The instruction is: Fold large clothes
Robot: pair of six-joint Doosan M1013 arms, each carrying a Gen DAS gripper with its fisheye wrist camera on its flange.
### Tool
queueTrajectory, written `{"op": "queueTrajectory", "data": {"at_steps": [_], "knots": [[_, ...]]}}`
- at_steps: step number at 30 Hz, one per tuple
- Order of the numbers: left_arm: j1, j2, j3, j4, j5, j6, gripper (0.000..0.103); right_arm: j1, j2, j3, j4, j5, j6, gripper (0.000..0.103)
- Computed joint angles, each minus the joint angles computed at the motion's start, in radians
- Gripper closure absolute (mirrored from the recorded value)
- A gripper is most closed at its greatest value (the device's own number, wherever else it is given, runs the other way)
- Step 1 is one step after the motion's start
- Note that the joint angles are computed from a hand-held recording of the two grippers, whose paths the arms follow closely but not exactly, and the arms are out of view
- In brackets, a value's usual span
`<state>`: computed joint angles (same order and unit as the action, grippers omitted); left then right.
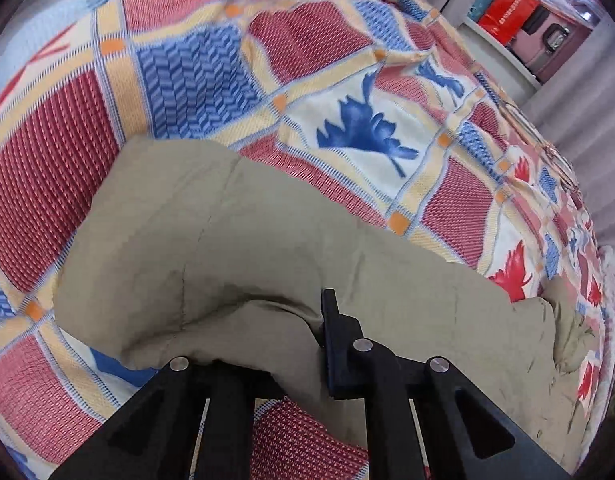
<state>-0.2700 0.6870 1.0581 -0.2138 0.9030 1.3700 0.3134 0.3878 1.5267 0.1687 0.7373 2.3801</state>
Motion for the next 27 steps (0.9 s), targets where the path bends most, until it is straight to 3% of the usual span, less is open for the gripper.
{"op": "queueTrajectory", "data": {"at_steps": [1,4,7,10,13,16,18,22,25,27], "knots": [[-0.002,-0.012,0.007,-0.008,-0.016,0.024,0.089,-0.002,0.008,-0.005,0.006,-0.021,-0.011,0.089],[-0.014,-0.048,0.027,-0.033,-0.062,0.098,0.089,-0.006,0.032,-0.021,0.017,-0.075,-0.038,0.092],[-0.027,-0.071,0.025,-0.103,-0.079,0.198,0.089,-0.019,0.065,-0.031,0.140,-0.136,-0.124,0.092],[-0.046,-0.081,0.014,-0.211,-0.080,0.321,0.089,-0.026,0.109,-0.048,0.262,-0.113,-0.189,0.093],[-0.077,-0.084,0.007,-0.306,-0.064,0.424,0.089,-0.022,0.117,-0.036,0.275,-0.128,-0.172,0.093],[-0.123,-0.063,-0.016,-0.287,-0.039,0.437,0.089,-0.029,0.109,-0.025,0.329,-0.129,-0.214,0.093],[-0.146,-0.054,-0.016,-0.234,-0.026,0.377,0.089,-0.033,0.097,-0.015,0.353,-0.121,-0.244,0.093],[-0.145,-0.038,0.001,-0.198,0.005,0.275,0.089,-0.041,0.052,0.028,0.328,-0.114,-0.256,0.093],[-0.174,-0.032,0.008,-0.101,0.012,0.302,0.089,-0.054,0.024,0.070,0.340,-0.122,-0.262,0.093],[-0.189,-0.039,0.028,-0.057,-0.001,0.296,0.089,-0.066,0.008,0.104,0.415,-0.154,-0.298,0.093]]}}
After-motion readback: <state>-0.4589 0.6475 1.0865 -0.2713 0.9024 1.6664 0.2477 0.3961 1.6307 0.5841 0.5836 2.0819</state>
